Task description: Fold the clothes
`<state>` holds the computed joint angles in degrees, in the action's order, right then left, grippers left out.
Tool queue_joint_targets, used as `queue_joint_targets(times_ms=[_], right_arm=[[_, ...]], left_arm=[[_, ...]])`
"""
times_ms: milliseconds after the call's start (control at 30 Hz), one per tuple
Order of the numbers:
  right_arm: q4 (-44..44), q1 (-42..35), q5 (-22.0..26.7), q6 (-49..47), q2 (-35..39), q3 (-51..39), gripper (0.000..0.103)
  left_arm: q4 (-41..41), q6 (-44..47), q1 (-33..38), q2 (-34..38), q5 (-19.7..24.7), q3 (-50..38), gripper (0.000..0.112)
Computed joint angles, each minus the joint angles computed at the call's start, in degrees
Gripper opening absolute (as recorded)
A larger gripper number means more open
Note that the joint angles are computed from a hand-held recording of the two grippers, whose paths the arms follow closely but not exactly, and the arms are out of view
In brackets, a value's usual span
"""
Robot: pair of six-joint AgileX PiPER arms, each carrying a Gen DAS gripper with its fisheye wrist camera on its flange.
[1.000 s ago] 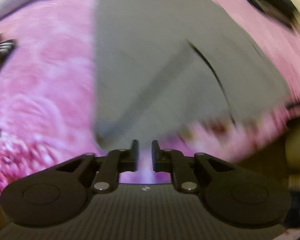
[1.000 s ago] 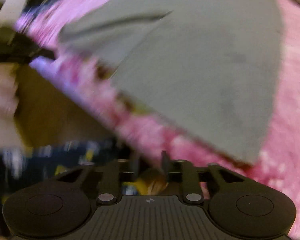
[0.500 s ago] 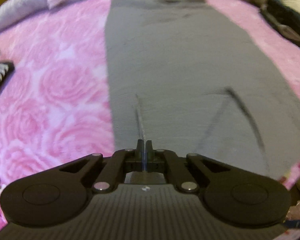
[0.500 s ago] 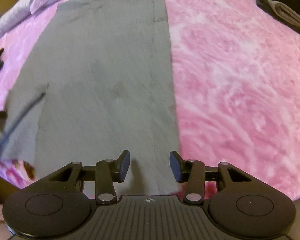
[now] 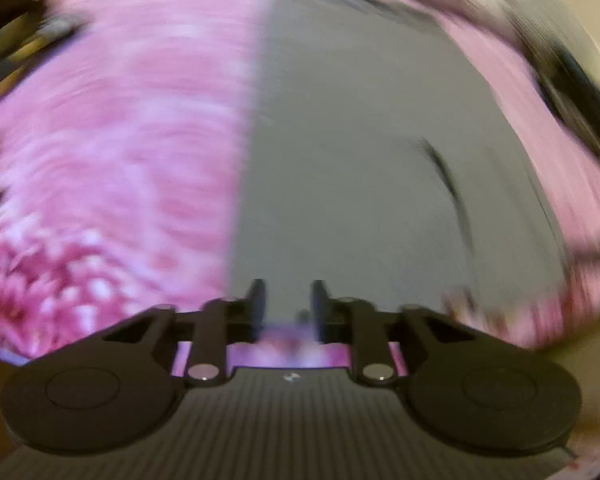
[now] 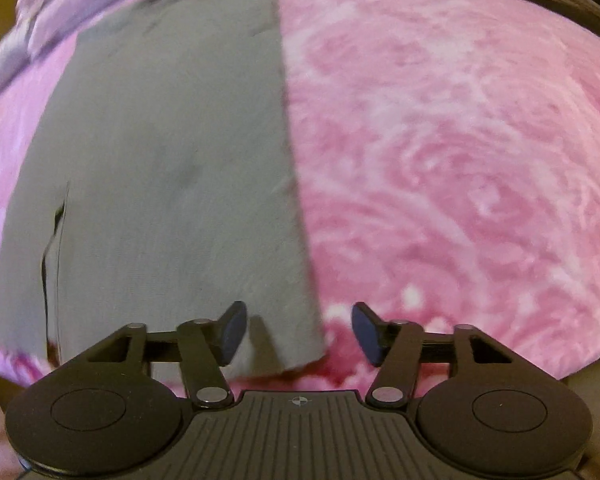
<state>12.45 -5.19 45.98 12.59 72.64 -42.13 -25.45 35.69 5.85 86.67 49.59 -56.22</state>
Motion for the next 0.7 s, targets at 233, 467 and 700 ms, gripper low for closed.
queue_joint_targets(times_ms=[233, 467, 700], right_arm=[[12.0, -5.8, -2.0, -9.0, 0.8, 3.3, 0.001], [2.3, -4.3, 7.6, -4.5, -2.1, -1.0, 0.000], [-6.5, 2.4, 20.8, 0.8, 8.2, -12.1, 0.042]], left_arm=[[2.3, -6.6, -2.1, 8.7, -2.7, -2.5, 0.001], [7.4, -5.8, -0.4, 3.8, 4.7, -1.3, 0.002], [16.6, -8.0, -6.3, 11.0, 14.7, -10.4, 0.004]])
